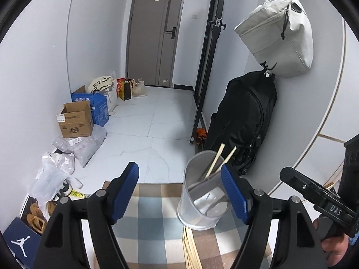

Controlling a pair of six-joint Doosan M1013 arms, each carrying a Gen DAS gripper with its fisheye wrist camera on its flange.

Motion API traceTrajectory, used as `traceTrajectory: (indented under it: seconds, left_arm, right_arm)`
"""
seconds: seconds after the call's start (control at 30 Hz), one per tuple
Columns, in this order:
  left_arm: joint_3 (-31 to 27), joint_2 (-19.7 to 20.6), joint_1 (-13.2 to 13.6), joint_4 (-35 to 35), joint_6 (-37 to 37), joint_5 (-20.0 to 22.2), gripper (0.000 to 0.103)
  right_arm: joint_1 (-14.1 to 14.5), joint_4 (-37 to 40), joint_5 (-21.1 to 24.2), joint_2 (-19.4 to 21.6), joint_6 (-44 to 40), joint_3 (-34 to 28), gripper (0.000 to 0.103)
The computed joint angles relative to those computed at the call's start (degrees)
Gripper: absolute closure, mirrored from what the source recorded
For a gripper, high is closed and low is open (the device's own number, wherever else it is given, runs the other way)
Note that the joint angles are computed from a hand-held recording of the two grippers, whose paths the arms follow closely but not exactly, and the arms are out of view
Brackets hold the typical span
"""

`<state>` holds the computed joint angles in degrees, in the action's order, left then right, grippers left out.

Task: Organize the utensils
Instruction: 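Open both tools to drop the chopsticks into the holder, then move the right tool back down to the chopstick pile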

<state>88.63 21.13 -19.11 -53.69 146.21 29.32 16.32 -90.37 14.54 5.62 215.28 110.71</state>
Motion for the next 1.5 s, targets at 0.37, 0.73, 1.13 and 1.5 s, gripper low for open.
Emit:
traceTrajectory:
  seconds: [0.37, 0.73, 1.13, 1.5]
  left_arm:
    - [5.26, -2.02, 0.70, -3.09, 3.58, -2.82, 0.019]
    - [7.32, -1.29, 2.35, -5.24, 3.60, -3.62, 0.016]
    - [6.15, 0.89, 4.46, 1.10, -6.87, -3.04, 0.016]
    - [4.66, 1.97, 5.03, 5.92, -12.41, -1.71, 0.016]
  right_arm:
    - [3.85, 11.63, 2.66, -0.40, -10.43, 2.21, 0.020]
    - [5.31, 37.76, 2.97, 2.52, -35.85, 0.62, 0.020]
    - [5.26, 61.02, 8.43, 8.88, -60.60, -5.00, 0.022]
    - [5.08, 73.34, 16.93, 16.87, -76.14, -12.21, 0.051]
